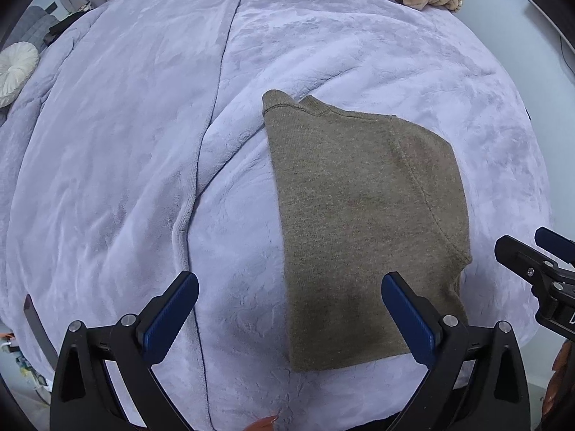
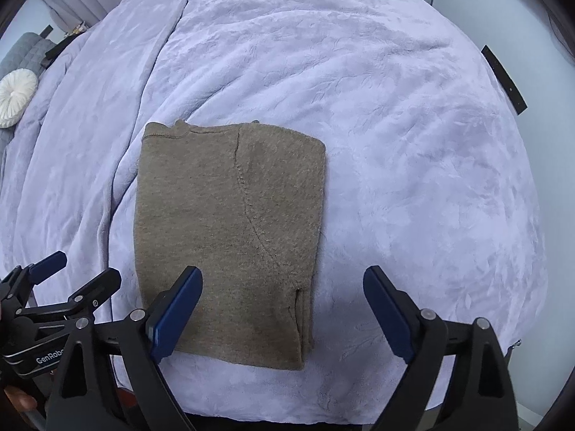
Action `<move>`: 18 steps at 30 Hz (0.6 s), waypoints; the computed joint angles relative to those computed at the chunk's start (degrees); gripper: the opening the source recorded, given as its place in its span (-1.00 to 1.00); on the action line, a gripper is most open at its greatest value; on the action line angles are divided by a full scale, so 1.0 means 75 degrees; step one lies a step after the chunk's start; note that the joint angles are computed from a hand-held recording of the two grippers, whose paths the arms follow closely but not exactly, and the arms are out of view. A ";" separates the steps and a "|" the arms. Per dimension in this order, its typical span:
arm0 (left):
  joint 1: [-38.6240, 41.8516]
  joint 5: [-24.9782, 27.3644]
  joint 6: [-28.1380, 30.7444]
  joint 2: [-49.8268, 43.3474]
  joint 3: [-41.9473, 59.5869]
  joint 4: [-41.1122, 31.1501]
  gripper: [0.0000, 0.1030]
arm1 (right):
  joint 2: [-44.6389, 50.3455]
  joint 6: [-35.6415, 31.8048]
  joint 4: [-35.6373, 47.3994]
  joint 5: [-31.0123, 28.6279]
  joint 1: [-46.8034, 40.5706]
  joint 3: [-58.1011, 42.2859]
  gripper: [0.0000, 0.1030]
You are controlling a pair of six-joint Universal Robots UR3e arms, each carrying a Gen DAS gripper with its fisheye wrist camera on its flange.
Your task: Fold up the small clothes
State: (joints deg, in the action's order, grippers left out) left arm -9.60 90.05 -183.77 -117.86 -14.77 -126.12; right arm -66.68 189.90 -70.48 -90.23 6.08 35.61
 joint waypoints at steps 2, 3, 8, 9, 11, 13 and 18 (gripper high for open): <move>-0.0007 0.0054 -0.0041 0.0081 -0.0116 0.0124 0.98 | 0.0052 0.0014 0.0008 -0.0135 0.0058 -0.0086 0.80; -0.0007 0.0085 -0.0060 0.0084 -0.0104 0.0138 0.98 | 0.0080 0.0026 0.0039 -0.0180 0.0070 -0.0134 0.80; 0.0010 0.0196 -0.0170 -0.0156 0.0382 -0.0095 0.98 | 0.0237 0.0050 0.0295 -0.0127 0.0022 -0.0437 0.80; 0.0003 0.0214 -0.0187 -0.0156 0.0383 -0.0089 0.98 | 0.0289 0.0068 0.0375 -0.0138 0.0033 -0.0544 0.80; 0.0001 0.0244 -0.0212 -0.0124 0.0328 -0.0053 0.98 | 0.0453 0.0097 0.0572 -0.0235 0.0083 -0.0852 0.80; -0.0005 0.0275 -0.0222 -0.0103 0.0288 -0.0027 0.98 | 0.0606 0.0109 0.0728 -0.0349 0.0137 -0.1108 0.80; 0.0031 0.0313 -0.0289 -0.0098 0.0267 -0.0080 0.98 | 0.0709 0.0142 0.0842 -0.0402 0.0159 -0.1231 0.80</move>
State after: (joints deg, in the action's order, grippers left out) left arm -9.37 92.40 -185.93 -118.59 -12.77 -126.72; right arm -61.36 190.97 -64.17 -93.24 7.27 26.38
